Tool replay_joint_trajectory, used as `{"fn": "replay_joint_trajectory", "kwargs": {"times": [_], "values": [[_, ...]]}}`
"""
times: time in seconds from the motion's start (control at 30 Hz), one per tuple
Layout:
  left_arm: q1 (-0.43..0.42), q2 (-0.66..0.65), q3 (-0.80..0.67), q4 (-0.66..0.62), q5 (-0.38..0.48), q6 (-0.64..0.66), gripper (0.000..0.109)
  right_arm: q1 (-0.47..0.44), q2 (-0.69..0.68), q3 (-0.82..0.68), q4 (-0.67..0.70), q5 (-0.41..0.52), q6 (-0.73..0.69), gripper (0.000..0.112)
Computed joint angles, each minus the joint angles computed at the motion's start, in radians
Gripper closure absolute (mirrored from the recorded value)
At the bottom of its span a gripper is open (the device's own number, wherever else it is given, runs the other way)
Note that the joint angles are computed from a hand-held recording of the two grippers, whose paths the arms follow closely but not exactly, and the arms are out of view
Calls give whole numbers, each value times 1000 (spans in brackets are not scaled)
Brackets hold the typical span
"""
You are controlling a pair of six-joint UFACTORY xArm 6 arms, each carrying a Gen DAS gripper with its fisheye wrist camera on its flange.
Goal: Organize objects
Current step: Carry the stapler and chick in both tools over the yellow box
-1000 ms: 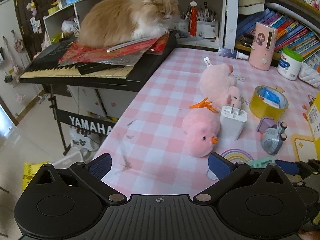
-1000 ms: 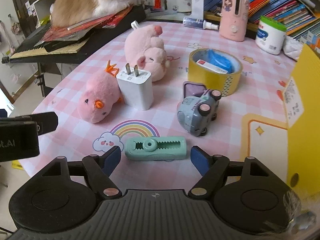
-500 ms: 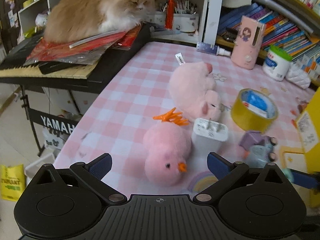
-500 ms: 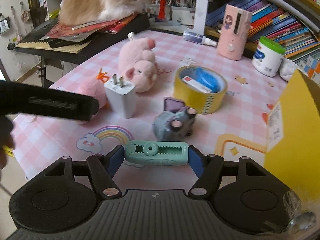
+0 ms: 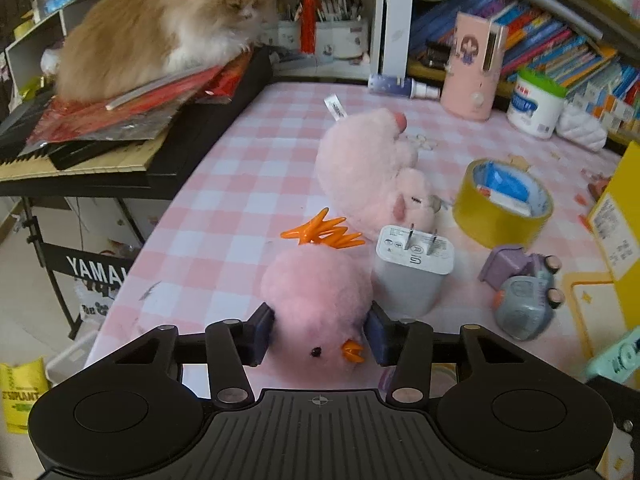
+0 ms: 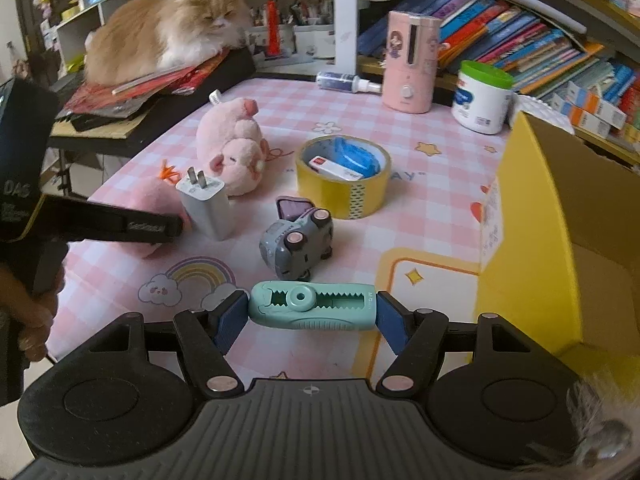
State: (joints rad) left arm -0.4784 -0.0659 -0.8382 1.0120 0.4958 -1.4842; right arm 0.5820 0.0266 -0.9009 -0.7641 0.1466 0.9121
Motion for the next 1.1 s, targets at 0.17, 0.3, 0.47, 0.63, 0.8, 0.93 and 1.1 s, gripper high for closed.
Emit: {"fn": "replay_joint_trajectory", "kwargs": {"times": [0.17,0.3,0.47,0.63,0.8,0.93,1.1], "values": [[-17,-144,110,-29,-40,-17,62,14,-62,35,-84,29,126,46],[-51,-283,215,-69,-71,-10,62,48,-126,74,-161,70,224,46],[-117,-428,320,-140,-82,38,62,107,-218,130,-253,146,365,46],[-188,-522,383,-171,-69,85,62,182,-319,190,-289,268,502,46],[-245,-574,422,-194,-69,113,62,266,-415,258,-275,398,606,46],[-280,-585,435,-213,-95,151,62,335,-493,315,-253,498,669,46],[-316,-549,422,-253,-155,233,62,428,-597,378,-220,647,740,46]]}}
